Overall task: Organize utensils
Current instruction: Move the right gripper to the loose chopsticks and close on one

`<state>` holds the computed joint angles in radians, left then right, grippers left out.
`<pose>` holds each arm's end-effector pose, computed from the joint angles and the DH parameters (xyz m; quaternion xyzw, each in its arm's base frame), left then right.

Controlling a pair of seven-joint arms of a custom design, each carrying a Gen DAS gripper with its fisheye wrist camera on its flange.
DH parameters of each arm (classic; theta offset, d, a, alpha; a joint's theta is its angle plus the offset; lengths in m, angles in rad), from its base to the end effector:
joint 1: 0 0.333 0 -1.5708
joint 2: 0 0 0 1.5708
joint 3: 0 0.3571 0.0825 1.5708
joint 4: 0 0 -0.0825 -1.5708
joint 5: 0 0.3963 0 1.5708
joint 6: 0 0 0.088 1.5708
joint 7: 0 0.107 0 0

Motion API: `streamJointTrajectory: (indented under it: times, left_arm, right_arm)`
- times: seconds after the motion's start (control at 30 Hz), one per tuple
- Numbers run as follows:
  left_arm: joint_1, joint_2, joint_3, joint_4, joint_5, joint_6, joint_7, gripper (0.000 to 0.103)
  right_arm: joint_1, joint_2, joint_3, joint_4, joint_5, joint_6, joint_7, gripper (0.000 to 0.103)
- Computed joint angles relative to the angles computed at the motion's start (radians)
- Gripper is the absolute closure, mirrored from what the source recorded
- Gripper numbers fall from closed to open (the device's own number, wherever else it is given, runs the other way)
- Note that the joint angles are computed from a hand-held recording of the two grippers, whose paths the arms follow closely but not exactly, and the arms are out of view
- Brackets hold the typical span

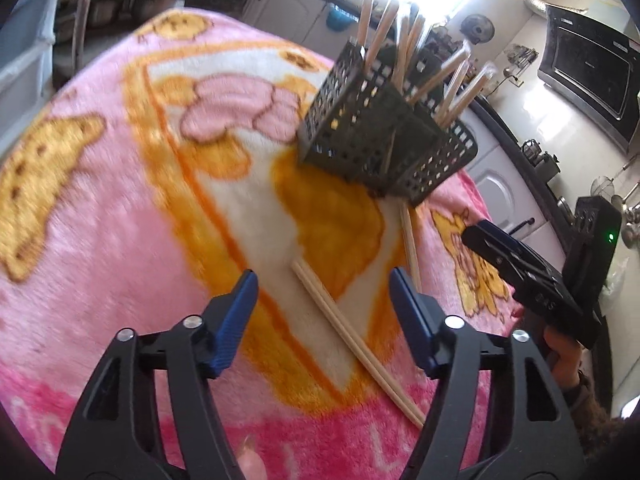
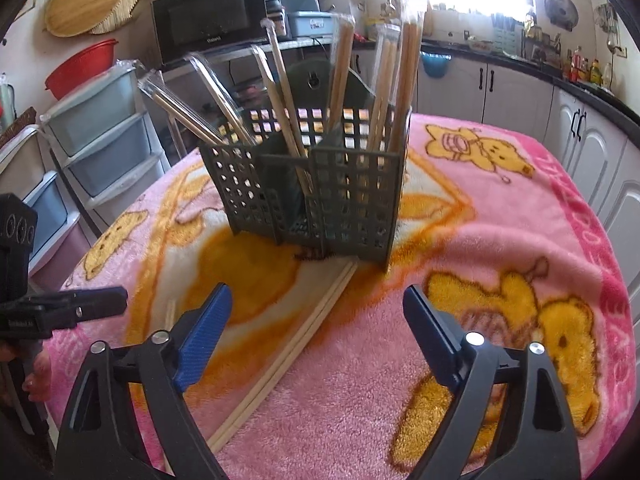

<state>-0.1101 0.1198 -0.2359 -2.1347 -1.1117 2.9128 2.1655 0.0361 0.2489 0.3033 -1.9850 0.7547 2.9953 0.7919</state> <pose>0.5816 -0.1470 0.4344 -0.6770 0.6198 -0.3954 0.0343 0.6386 0.1580 0.4510 -0.7556 0.5166 -0.1700 0.3651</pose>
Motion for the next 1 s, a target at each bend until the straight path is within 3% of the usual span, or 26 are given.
streamJointTrajectory:
  times: [0.33,0.7,1.0]
  left_arm:
    - [0.008,0.067,-0.004,0.048,0.049,-0.074,-0.063,0.062]
    - [0.013,0.136,-0.005,0.113,0.243,-0.065,-0.243,0.064]
    - [0.002,0.165,0.011,0.141,0.42,-0.048,-0.419,0.077]
  right_arm:
    - [0.054,0.1,-0.079,0.095,-0.243,-0.088,0.269,0.041]
    - [0.07,0.176,-0.105,0.165,-0.475,-0.097,0.515,0.048]
    - [0.099,0.217,-0.14,0.218,-0.621,-0.12,0.67,0.057]
